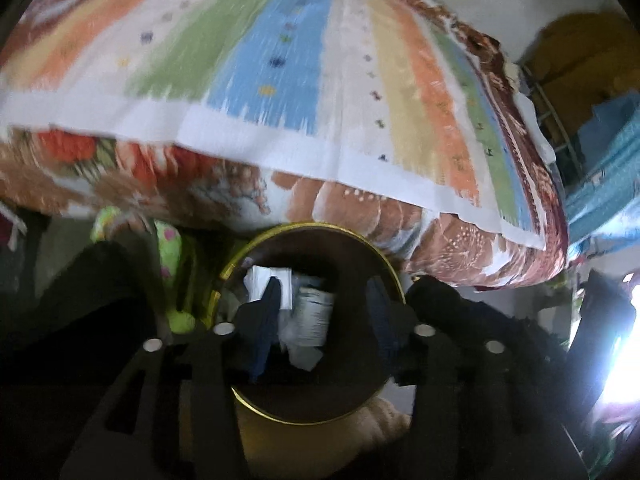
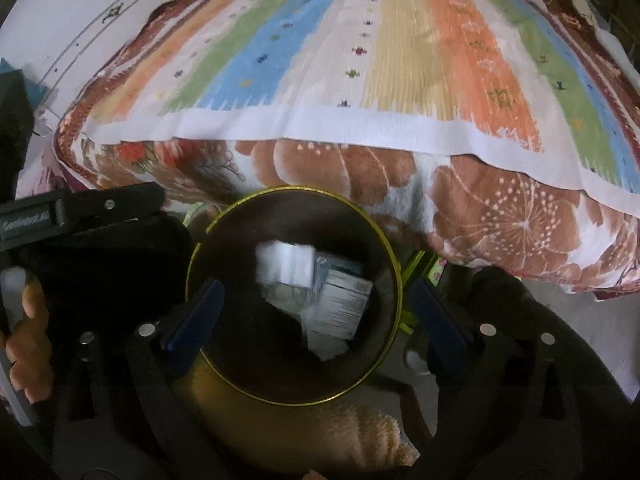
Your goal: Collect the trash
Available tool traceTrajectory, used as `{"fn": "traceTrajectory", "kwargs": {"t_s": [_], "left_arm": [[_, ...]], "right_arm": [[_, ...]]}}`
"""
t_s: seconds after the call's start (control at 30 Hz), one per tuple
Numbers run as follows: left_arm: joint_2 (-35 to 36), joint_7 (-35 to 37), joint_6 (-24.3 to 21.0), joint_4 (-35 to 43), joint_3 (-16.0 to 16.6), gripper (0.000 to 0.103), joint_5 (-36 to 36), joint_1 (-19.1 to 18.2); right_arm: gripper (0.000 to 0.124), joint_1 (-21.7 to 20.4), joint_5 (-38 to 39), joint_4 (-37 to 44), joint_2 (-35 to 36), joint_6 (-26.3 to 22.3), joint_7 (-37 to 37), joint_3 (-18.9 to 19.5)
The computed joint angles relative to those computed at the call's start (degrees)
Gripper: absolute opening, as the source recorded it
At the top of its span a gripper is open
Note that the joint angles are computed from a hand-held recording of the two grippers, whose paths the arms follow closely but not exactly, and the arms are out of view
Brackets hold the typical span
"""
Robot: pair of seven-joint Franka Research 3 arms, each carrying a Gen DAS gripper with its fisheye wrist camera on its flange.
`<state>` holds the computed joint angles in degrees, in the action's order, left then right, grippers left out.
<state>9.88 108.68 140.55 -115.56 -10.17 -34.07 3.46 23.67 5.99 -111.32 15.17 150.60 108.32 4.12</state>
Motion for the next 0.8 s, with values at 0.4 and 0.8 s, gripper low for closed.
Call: {"fn": "traceTrajectory", "kwargs": {"t_s": [0.4,0.8], "left_arm": [[-6.04,6.73,7.15,-5.43,0.76,0.066,-0.81,-2.02],[-14.68,14.79,10.12,-15.42,3.61,0.079,-8.45,-6.18]], "right_arm": [[0.091,0.03,-0.82,-9.94,-8.28,11.54,1.67,0.54],[0.094,-0.95,-7.78,-20.35,-16.87,19.74,5.26,2.68]]}}
